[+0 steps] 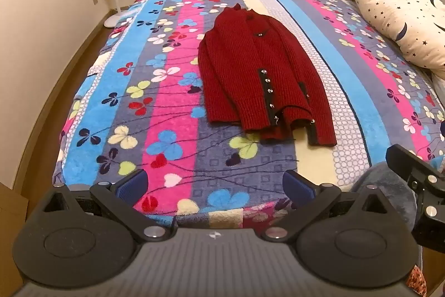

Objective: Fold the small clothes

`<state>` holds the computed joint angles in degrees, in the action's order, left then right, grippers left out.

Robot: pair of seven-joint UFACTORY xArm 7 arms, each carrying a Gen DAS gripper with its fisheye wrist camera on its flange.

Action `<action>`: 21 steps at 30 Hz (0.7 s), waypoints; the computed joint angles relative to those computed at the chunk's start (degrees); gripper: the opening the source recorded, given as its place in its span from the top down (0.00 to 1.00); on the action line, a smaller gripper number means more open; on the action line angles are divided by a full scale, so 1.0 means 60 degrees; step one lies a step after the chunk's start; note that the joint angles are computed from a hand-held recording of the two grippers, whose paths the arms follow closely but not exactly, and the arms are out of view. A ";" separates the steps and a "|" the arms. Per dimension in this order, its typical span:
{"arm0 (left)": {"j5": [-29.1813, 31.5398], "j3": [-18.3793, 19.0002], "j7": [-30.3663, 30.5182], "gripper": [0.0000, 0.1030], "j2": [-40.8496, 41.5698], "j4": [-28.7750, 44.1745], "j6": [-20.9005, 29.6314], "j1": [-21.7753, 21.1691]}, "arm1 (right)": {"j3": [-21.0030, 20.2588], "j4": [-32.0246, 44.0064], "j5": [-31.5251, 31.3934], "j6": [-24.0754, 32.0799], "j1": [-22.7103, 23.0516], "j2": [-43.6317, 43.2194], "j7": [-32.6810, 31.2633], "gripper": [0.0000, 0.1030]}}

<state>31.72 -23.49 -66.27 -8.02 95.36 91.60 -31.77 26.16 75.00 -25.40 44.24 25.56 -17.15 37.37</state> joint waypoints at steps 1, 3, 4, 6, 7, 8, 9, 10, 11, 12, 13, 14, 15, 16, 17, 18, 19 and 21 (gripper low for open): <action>-0.0008 0.0008 0.0005 0.00 -0.0009 -0.0011 -0.0007 0.0000 | -0.0008 -0.0001 0.0017 0.0001 0.0009 0.0001 -0.0012 0.01; 0.0040 -0.0005 0.0010 0.00 0.0009 0.0002 0.0036 -0.0007 | -0.0024 -0.0001 0.0055 0.0009 0.0026 0.0002 -0.0038 0.01; 0.0033 0.0002 0.0009 0.00 0.0007 0.0000 0.0044 -0.0007 | -0.0022 -0.0003 0.0050 0.0011 0.0023 -0.0004 -0.0034 0.01; 0.0020 0.0014 0.0004 0.00 -0.0001 -0.0011 0.0046 -0.0004 | -0.0025 -0.0003 0.0059 0.0015 0.0029 0.0005 -0.0050 0.01; 0.0018 0.0017 0.0009 0.00 -0.0002 -0.0013 0.0048 -0.0001 | -0.0030 -0.0007 0.0070 0.0011 0.0032 0.0004 -0.0053 0.01; 0.0021 0.0019 0.0018 0.00 -0.0001 -0.0013 0.0052 0.0001 | -0.0032 -0.0009 0.0074 0.0009 0.0033 -0.0001 -0.0051 0.01; 0.0027 0.0021 0.0028 0.00 0.0001 -0.0012 0.0056 0.0004 | -0.0031 -0.0009 0.0074 0.0009 0.0032 -0.0001 -0.0051 0.01; 0.0075 -0.0012 0.0018 0.00 0.0011 0.0001 0.0044 -0.0015 | -0.0030 -0.0009 0.0074 0.0009 0.0031 -0.0001 -0.0052 0.01; 0.0084 -0.0009 0.0016 0.00 0.0008 -0.0005 0.0046 -0.0017 | -0.0031 -0.0022 0.0068 -0.0007 0.0029 -0.0011 -0.0047 0.01; 0.0086 -0.0005 0.0016 0.00 0.0002 -0.0015 0.0047 -0.0017 | -0.0029 -0.0025 0.0070 -0.0005 0.0028 -0.0018 -0.0042 0.01; 0.0085 0.0000 0.0014 0.00 -0.0009 -0.0031 0.0042 -0.0015 | -0.0030 -0.0028 0.0071 -0.0013 0.0026 -0.0011 -0.0053 0.01; 0.0076 0.0006 0.0015 0.00 -0.0021 -0.0050 0.0033 -0.0012 | -0.0036 -0.0032 0.0084 -0.0020 0.0029 -0.0013 -0.0060 0.01; 0.0071 -0.0009 0.0025 0.00 0.0017 0.0000 0.0053 -0.0015 | -0.0035 -0.0032 0.0085 -0.0020 0.0027 -0.0014 -0.0061 0.01; 0.0078 -0.0008 0.0025 0.00 0.0018 0.0007 0.0056 -0.0020 | -0.0042 -0.0034 0.0096 -0.0014 0.0028 -0.0025 -0.0070 0.01; 0.0077 -0.0003 0.0027 0.00 0.0016 0.0005 0.0058 -0.0022 | -0.0050 -0.0031 0.0112 -0.0007 0.0030 -0.0031 -0.0088 0.01; 0.0076 0.0001 0.0029 0.00 0.0010 -0.0002 0.0056 -0.0023 | -0.0057 -0.0033 0.0130 -0.0002 0.0031 -0.0042 -0.0103 0.01; 0.0084 -0.0005 0.0024 0.00 0.0019 0.0006 0.0056 -0.0027 | -0.0064 -0.0033 0.0151 0.0005 0.0032 -0.0053 -0.0120 0.01; 0.0081 0.0003 0.0030 0.00 0.0021 0.0002 0.0057 -0.0029 | -0.0067 -0.0058 0.0163 -0.0030 0.0020 -0.0037 -0.0126 0.01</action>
